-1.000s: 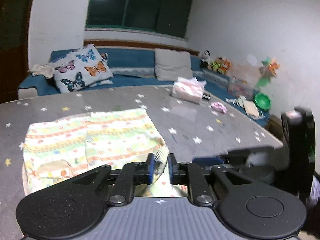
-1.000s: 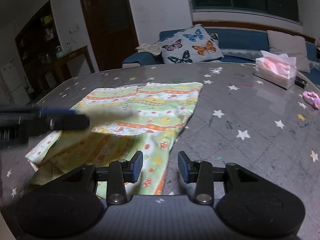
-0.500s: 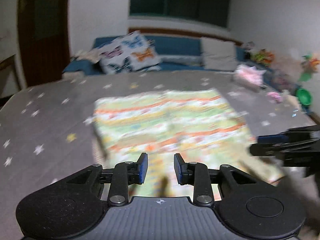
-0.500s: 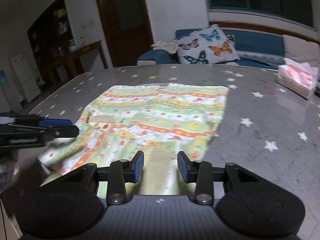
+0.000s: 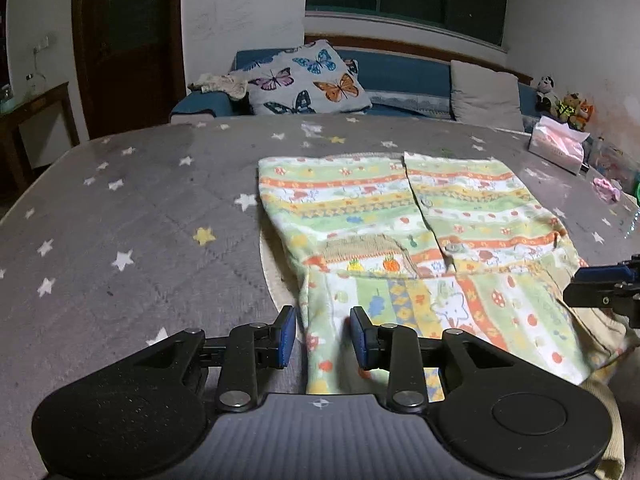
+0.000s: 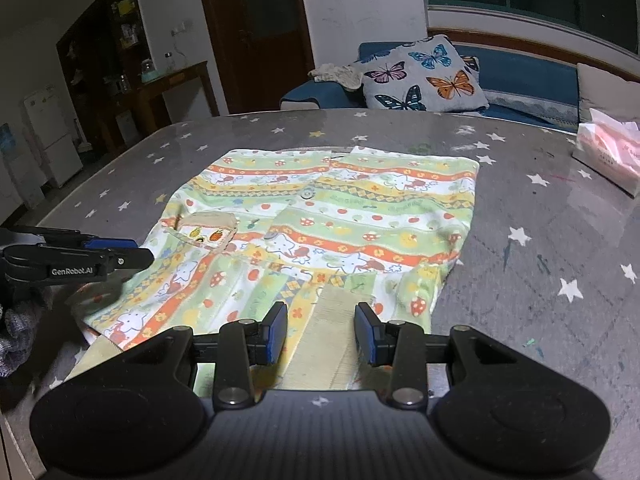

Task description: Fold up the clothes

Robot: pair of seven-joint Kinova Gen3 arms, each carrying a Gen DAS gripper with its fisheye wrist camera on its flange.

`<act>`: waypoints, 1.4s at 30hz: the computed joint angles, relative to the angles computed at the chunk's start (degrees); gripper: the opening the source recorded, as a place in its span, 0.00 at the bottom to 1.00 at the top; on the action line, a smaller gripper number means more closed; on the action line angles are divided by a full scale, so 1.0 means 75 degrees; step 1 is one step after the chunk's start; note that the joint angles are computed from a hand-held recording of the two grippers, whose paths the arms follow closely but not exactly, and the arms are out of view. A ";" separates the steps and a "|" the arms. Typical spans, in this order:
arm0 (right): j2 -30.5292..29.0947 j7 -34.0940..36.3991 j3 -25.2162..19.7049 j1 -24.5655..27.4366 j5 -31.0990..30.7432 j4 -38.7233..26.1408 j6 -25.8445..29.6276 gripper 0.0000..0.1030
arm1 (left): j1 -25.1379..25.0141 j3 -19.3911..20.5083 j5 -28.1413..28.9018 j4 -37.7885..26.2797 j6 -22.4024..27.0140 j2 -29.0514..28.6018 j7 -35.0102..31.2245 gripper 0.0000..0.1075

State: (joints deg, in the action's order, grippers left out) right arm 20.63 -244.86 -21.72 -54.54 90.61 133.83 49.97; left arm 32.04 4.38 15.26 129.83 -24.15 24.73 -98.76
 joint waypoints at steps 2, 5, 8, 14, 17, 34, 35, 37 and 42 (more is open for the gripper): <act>0.0002 -0.0009 0.0010 0.0011 -0.0026 0.0004 0.0003 0.37 | -0.0048 0.0032 -0.0050 -0.0049 -0.0001 0.0002 0.0013 0.30; -0.0001 -0.0077 0.0009 0.0059 0.0044 0.0041 -0.0060 0.37 | -0.0074 0.0036 -0.0086 -0.0203 0.0043 0.0084 0.0016 0.30; -0.0006 -0.0138 -0.0006 0.0100 0.0118 0.0076 -0.0102 0.35 | -0.0213 0.0116 -0.0221 -0.0349 0.0186 0.0179 0.0111 0.29; 0.0013 -0.0251 -0.0022 0.0166 0.0105 0.0111 -0.0094 0.13 | -0.0390 0.0210 -0.0585 -0.0343 0.0070 0.0254 0.0301 0.08; -0.0006 -0.0381 -0.0027 0.0119 0.0106 0.0146 0.0031 0.03 | -0.0870 0.0582 -0.1045 -0.0158 -0.0248 0.0252 0.0753 0.07; -0.0051 -0.0338 -0.0087 0.0079 0.0085 0.0160 0.0282 0.08 | -0.0844 0.0337 -0.1274 0.0122 -0.0388 -0.0030 0.1507 0.10; -0.0088 -0.0221 -0.0088 0.0069 0.0087 0.0151 0.0253 0.08 | -0.0845 0.0368 -0.1323 0.0188 -0.0446 -0.0102 0.1447 0.10; -0.0168 0.0023 -0.0096 0.0085 0.0114 0.0115 0.0110 0.08 | -0.1009 0.0609 -0.1696 0.0345 -0.0565 -0.0228 0.1430 0.10; -0.0213 0.0340 -0.0135 0.0095 0.0267 0.0058 -0.0142 0.21 | -0.1510 0.1330 -0.2958 0.0521 -0.0405 -0.0329 0.1676 0.10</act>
State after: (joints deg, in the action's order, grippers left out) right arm 19.03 -242.31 -22.73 -53.82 92.61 134.26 48.90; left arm 20.71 14.36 -6.93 133.74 -27.19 22.26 -86.19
